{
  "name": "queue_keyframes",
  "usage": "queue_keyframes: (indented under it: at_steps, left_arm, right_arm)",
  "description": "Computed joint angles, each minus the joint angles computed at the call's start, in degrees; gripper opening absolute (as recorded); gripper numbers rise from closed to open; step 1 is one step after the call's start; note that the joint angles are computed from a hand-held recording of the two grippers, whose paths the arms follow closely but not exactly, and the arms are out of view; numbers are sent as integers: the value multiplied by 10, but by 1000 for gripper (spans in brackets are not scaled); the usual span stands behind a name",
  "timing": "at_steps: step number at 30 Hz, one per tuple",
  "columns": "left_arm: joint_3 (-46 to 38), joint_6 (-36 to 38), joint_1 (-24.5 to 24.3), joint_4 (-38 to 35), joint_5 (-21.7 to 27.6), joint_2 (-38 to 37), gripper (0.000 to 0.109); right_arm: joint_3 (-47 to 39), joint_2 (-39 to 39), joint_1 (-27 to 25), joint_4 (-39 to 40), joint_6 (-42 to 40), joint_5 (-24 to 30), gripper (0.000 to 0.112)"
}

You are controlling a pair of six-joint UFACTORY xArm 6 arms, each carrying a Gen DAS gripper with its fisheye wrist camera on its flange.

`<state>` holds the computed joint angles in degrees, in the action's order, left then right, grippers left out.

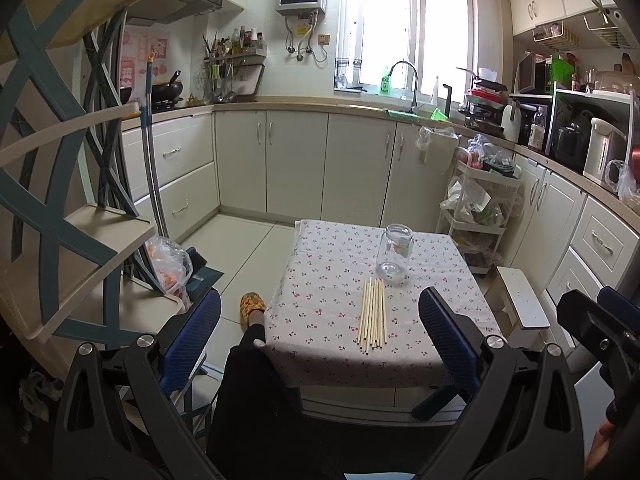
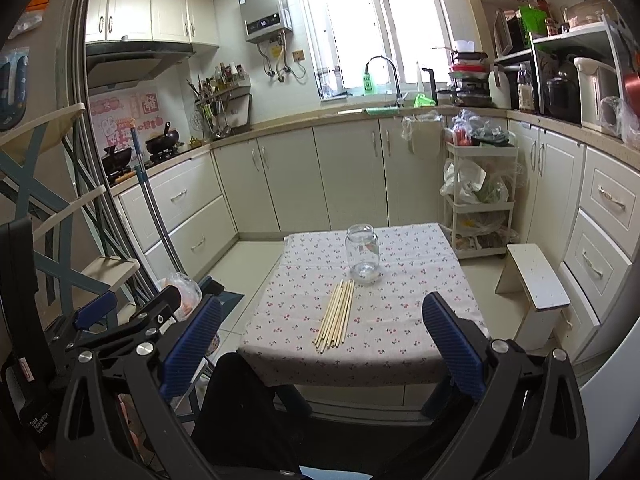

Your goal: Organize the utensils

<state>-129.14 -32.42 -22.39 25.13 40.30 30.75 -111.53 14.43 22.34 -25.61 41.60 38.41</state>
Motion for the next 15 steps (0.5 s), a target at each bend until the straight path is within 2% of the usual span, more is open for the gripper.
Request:
queue_keyframes:
  at_steps: [15]
  left_arm:
    - [56,-32,-1,31,-50,-46,95]
  right_arm:
    - [25,-29,3,-51,31,-31,97]
